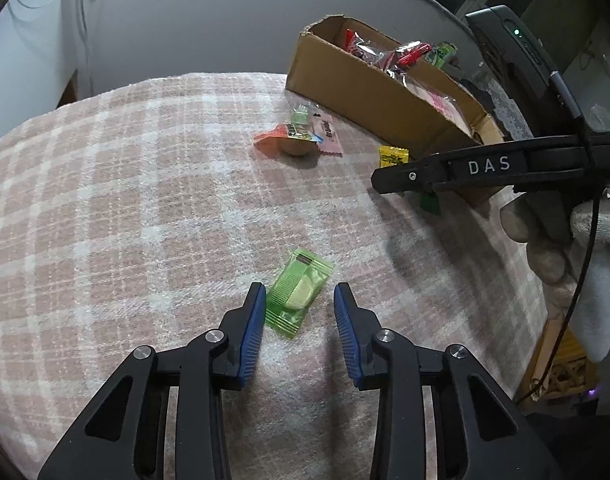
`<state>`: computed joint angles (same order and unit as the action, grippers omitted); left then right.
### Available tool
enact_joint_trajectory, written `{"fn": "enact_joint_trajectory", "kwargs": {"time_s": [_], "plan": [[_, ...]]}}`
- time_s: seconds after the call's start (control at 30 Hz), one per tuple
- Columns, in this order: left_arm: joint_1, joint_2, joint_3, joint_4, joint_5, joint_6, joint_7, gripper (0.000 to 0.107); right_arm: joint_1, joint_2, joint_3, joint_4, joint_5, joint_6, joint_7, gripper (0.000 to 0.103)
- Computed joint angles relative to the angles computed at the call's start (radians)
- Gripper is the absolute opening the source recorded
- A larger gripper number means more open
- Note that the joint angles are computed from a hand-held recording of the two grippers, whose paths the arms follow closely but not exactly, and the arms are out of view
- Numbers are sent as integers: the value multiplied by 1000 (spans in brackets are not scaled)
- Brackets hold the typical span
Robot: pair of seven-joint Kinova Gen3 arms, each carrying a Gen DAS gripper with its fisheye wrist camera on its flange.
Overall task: Organize snacks
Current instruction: 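Close left gripper on green square candy while right gripper closes on yellow candy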
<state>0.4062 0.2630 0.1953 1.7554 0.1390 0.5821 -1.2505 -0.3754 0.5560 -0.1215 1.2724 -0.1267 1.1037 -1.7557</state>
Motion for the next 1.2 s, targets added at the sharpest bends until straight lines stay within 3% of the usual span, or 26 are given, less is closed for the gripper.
{"fn": "enact_joint_trajectory", "kwargs": {"time_s": [0.3, 0.57, 0.67, 0.7, 0.73, 0.97, 1.2], "plan": [[-8, 9, 9, -10, 15, 10, -48, 33, 8, 42, 22, -53, -15, 27, -108, 48], [-12, 8, 8, -3, 30, 2, -64, 33, -57, 92, 26, -135, 74, 37, -100, 50], [-9, 10, 5, -2, 25, 1, -63, 24, -70, 104, 22, -155, 93, 44, -75, 33], [-10, 9, 6, 1, 28, 0, -64, 23, -78, 105, 22, -155, 95, 44, -73, 23], [-12, 9, 7, 2, 31, -2, -66, 23, -80, 105, 18, -150, 94, 40, -67, 21], [-26, 14, 24, -11, 42, 10, -86, 22, -77, 104, 10, -125, 87, 13, -11, 19], [18, 42, 1, -58, -16, 47, -82, 23, -54, 84, -1, -101, 53, 8, 19, 17]]}}
